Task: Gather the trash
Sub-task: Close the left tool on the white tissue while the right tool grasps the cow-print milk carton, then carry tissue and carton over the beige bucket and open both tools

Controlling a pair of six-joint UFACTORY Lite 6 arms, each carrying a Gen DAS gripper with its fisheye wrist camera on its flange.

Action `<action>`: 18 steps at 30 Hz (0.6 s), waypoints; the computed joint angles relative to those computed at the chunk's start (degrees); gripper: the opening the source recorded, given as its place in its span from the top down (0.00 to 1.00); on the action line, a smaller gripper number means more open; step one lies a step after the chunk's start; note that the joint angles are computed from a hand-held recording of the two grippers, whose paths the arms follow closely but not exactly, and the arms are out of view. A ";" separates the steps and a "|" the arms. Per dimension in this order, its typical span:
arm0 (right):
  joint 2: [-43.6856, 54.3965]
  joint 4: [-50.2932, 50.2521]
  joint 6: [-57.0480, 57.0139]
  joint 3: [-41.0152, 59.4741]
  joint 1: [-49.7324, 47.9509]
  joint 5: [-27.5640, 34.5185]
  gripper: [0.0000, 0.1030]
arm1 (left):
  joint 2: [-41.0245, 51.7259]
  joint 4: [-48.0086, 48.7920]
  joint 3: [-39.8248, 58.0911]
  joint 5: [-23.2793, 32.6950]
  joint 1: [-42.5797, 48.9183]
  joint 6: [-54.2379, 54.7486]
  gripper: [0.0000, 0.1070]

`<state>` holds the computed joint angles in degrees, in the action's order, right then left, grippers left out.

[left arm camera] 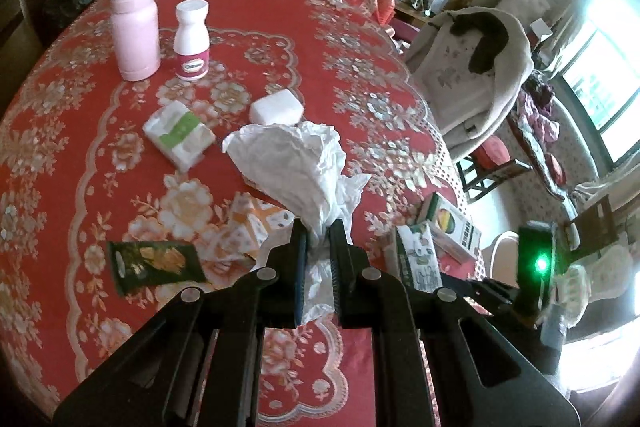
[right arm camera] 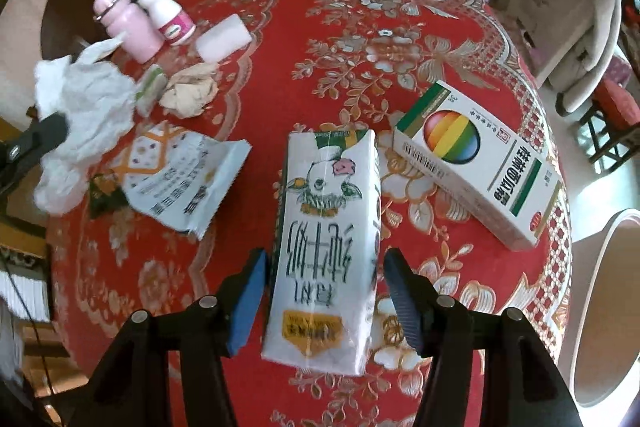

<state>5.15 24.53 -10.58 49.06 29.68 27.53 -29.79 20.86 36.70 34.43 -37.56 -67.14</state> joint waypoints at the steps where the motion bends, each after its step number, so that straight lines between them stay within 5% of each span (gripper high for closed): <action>1: 0.19 2.12 -2.01 -0.12 -0.71 -0.02 0.44 | 0.75 1.19 0.52 0.26 -1.49 -1.94 0.92; 9: -10.26 6.31 -10.48 -5.76 -6.06 3.14 0.47 | 7.27 7.16 5.58 0.73 -9.35 -10.91 0.92; 18: -23.52 9.49 -22.71 -10.67 -26.24 14.45 0.47 | 23.03 10.79 19.30 -1.00 -16.73 -14.12 0.92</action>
